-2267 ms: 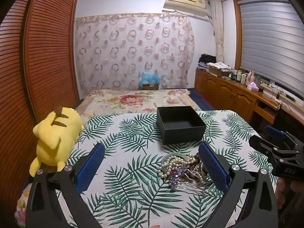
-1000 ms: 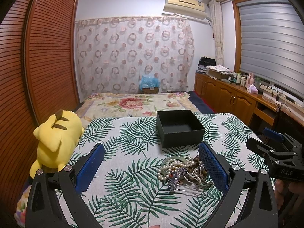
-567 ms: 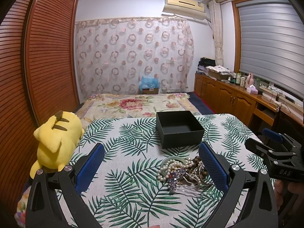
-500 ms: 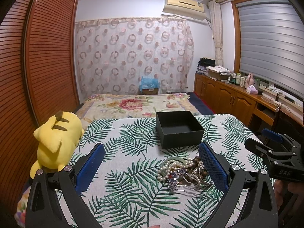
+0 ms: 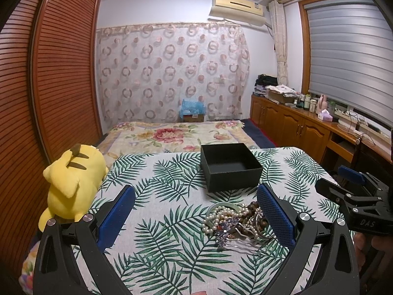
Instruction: Organize jewelry
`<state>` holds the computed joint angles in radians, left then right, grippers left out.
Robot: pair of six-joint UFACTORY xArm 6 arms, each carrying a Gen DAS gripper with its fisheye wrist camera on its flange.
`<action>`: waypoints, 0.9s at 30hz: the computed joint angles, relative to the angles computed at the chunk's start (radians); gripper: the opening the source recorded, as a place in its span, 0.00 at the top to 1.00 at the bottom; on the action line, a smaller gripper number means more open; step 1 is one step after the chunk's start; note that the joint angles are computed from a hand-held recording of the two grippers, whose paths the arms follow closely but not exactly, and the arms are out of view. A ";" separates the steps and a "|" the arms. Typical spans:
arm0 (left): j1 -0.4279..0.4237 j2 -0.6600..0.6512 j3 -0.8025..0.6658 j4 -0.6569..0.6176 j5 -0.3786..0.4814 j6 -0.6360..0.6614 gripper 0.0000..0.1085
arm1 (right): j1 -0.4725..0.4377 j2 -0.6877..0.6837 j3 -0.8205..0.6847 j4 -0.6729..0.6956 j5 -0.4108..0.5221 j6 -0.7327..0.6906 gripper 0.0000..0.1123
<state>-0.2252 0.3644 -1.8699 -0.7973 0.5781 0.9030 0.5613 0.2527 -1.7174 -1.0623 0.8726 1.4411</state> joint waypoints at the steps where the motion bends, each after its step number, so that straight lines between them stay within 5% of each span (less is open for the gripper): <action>1: 0.000 0.000 0.000 0.000 0.000 0.000 0.12 | 0.000 0.000 0.001 -0.001 -0.001 0.001 0.10; 18: -0.012 0.024 -0.007 0.038 0.010 -0.026 0.12 | -0.002 -0.003 0.000 0.027 -0.009 -0.023 0.10; 27: -0.006 0.060 -0.026 0.073 0.042 -0.052 0.12 | -0.032 -0.024 0.068 0.059 -0.097 -0.046 0.15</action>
